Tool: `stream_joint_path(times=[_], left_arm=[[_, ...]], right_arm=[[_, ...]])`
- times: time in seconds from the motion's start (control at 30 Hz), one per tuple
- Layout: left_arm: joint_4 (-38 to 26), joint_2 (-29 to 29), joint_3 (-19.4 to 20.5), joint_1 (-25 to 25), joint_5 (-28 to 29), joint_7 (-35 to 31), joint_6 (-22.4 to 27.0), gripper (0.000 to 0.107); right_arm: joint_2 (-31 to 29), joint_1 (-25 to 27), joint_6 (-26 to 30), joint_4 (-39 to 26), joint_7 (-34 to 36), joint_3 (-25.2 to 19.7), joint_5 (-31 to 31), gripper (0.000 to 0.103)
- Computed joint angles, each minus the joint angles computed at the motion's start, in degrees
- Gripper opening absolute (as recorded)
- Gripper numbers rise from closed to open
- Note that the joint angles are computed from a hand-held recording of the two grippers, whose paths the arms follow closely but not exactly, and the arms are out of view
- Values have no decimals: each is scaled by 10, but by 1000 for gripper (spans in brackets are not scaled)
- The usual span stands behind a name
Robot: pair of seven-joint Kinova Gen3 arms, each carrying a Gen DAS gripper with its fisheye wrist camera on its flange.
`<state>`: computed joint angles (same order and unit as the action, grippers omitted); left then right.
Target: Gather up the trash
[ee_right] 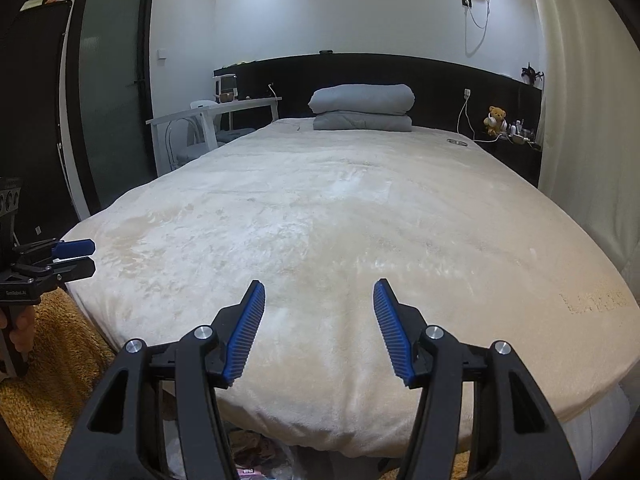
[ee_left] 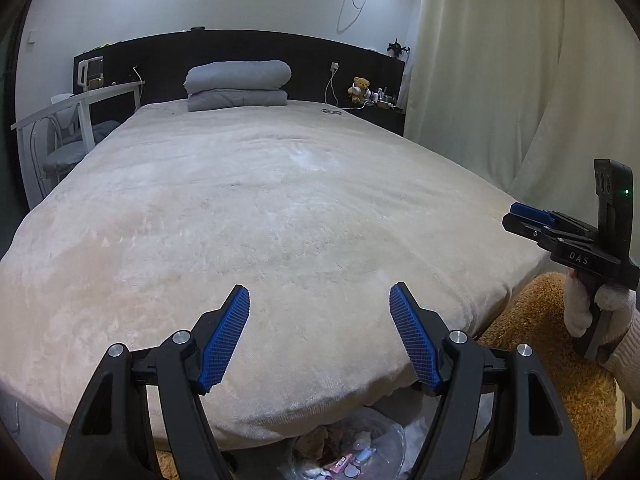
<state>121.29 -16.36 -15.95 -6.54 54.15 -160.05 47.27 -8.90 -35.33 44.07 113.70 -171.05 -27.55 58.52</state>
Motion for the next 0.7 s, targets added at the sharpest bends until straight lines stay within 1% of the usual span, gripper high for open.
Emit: stream_joint_path(times=[0.07,0.13,0.2,0.23,0.27,0.3,0.33,0.4,0.43,0.47,0.5,0.53,0.57,0.6,0.67,0.7], left_arm=[[3,7,-7,3,13,-21,3,71],[7,11,-6,1,22,-36,-1,71],[9,17,-9,-2,34,-53,7,71],[12,18,-8,-5,39,-59,8,71],[16,18,-7,-8,44,-66,10,71],[18,19,-6,-12,48,-72,10,71],[23,18,-1,-16,50,-73,4,71],[28,16,4,-20,53,-73,-2,72],[30,15,4,-22,53,-74,-2,76],[34,10,4,-23,58,-78,-6,84],[41,4,4,-24,65,-83,-14,90],[44,1,1,-24,71,-85,-16,93],[45,0,-4,-24,74,-87,-12,97],[45,1,-6,-26,74,-86,-8,97],[45,-1,-3,-28,70,-81,-11,97],[43,0,-2,-29,65,-75,-10,97]], right_arm=[[5,2,-2,2,-9,0,13,59],[8,2,-9,7,-19,5,19,59],[12,2,-13,10,-29,9,23,59],[14,0,-12,10,-33,10,24,61],[16,-2,-6,12,-42,7,35,66],[22,-6,5,11,-53,2,48,68],[23,-13,13,13,-60,1,55,71],[27,-25,21,16,-69,3,63,79],[29,-31,29,17,-72,2,69,82],[31,-38,37,18,-79,1,77,83],[31,-43,37,21,-84,4,82,85],[30,-47,36,22,-85,8,83,90],[29,-50,37,24,-91,9,86,91],[28,-52,41,26,-97,9,91,92],[27,-57,44,28,-103,11,95,98],[26,-58,44,29,-105,11,97,98]])
